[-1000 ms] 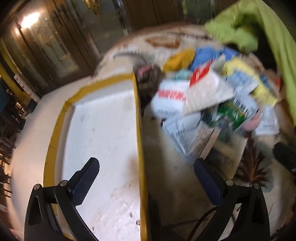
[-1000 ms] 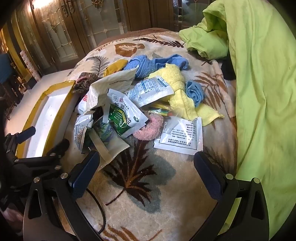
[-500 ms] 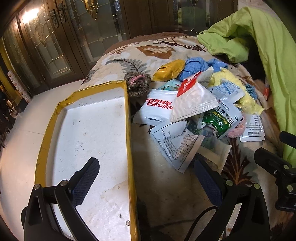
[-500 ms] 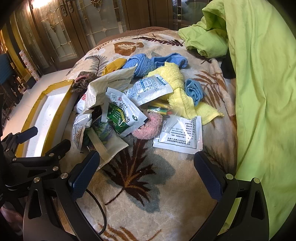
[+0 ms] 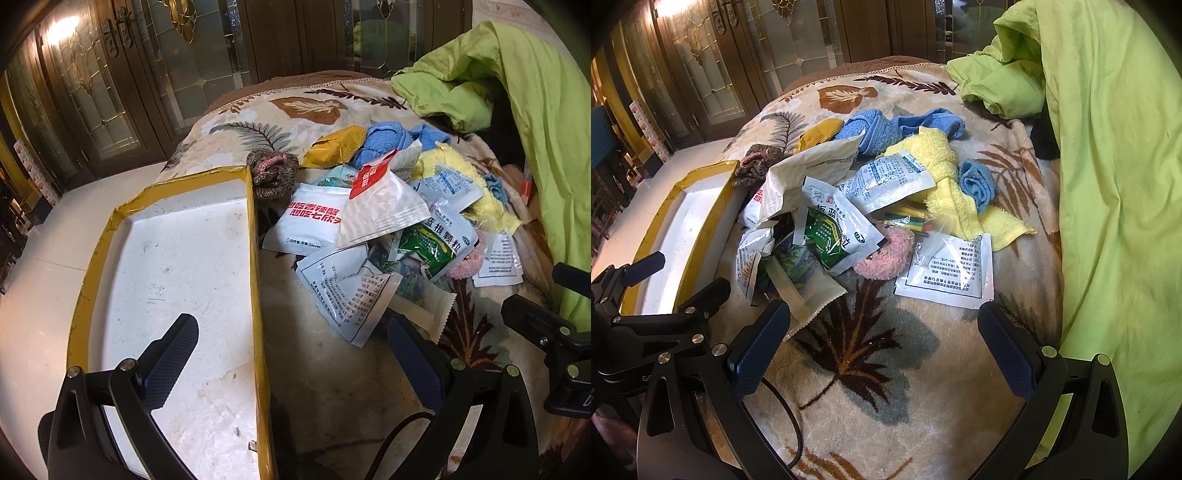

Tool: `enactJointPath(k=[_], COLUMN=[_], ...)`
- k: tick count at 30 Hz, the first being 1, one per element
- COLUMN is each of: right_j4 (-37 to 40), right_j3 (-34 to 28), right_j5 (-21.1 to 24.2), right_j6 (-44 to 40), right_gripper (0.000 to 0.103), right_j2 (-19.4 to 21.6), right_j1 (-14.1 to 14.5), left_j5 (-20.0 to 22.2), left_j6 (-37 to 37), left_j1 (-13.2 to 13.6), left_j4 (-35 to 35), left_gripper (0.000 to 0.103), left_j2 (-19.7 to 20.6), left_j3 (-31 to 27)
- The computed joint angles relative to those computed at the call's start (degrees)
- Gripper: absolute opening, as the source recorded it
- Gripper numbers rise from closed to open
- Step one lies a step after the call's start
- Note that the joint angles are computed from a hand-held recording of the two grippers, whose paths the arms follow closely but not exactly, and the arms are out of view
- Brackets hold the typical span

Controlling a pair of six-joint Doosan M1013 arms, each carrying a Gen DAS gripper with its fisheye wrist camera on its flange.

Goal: Organize soft objects

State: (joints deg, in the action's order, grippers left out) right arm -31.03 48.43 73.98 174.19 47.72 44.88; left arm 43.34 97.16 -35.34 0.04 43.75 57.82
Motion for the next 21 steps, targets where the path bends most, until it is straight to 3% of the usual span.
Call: enactJointPath(k=[13, 18, 21], right_j4=[-0.95, -5.16, -8.21], right_j3=[-0.43, -1.17, -0.1], right_j5=[0.79, 2.34, 1.1], right_j6=[-0.3, -0.86, 1.05], right_gripper=[0.102, 0.102, 0.102], right_j2=[0.17, -0.77, -2.41], right_j1=[0.05, -0.13, -0.75], left_j5=[-0.55, 0.93, 2.69], left_j6=[0.64, 6.63, 5.23], left_j1=[0.38, 2.27, 2.34], left_j4=[-1.51, -12.18, -10.31], left_gripper=[0.102, 0.102, 0.102], left_j2=[0.06, 1.0, 2.64], left_j3=[-0.47, -4.28, -8.35])
